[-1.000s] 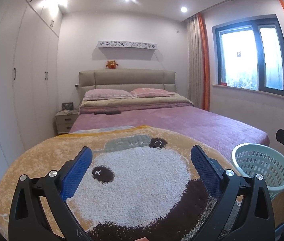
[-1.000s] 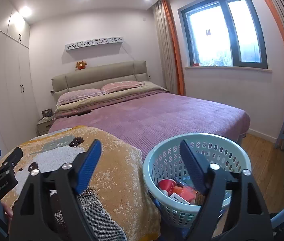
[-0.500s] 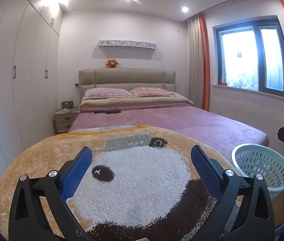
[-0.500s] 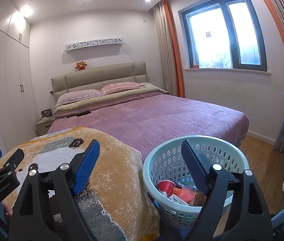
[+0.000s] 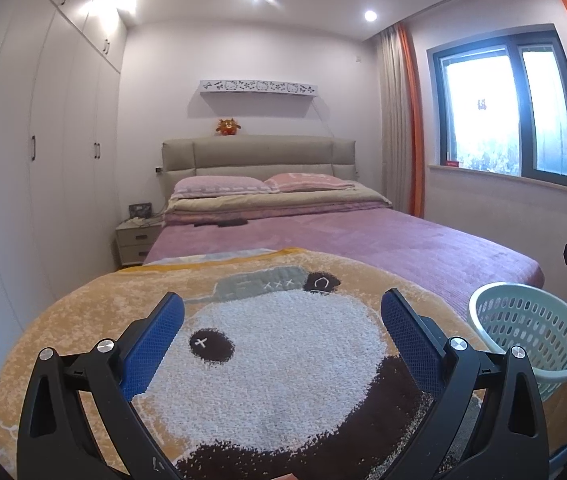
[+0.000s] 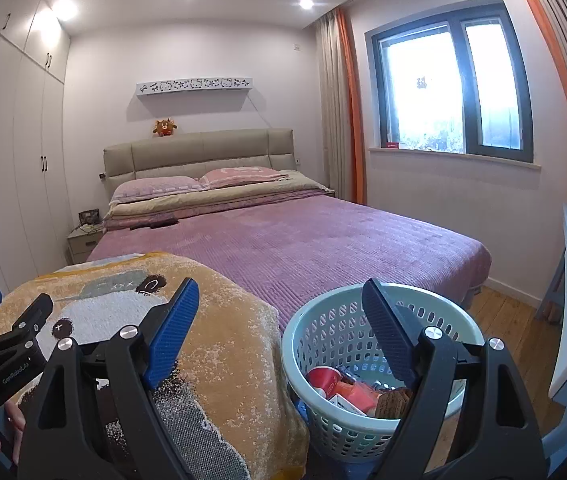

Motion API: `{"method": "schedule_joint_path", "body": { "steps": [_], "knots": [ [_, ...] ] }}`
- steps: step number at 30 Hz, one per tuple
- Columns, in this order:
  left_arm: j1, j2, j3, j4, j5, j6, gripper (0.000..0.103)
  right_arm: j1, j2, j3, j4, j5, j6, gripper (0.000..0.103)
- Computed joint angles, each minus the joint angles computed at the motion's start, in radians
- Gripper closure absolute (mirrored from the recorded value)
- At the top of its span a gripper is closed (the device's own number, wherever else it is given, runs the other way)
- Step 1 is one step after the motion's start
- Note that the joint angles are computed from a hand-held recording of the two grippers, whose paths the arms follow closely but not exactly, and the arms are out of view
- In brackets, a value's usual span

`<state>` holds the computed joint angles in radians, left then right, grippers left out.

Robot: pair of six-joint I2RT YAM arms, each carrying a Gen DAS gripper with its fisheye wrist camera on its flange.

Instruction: Collect trash

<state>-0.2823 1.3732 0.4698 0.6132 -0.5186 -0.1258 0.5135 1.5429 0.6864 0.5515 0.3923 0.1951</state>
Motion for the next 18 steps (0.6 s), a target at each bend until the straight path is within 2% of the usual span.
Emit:
{"method": "schedule_joint_path", "body": {
  "steps": [18],
  "knots": [
    [-0.008,-0.007,-0.001,-0.004,-0.013,-0.001,0.008,0.006,0.020,0.028,-0.031,-0.008,-0.002,0.024]
  ]
}}
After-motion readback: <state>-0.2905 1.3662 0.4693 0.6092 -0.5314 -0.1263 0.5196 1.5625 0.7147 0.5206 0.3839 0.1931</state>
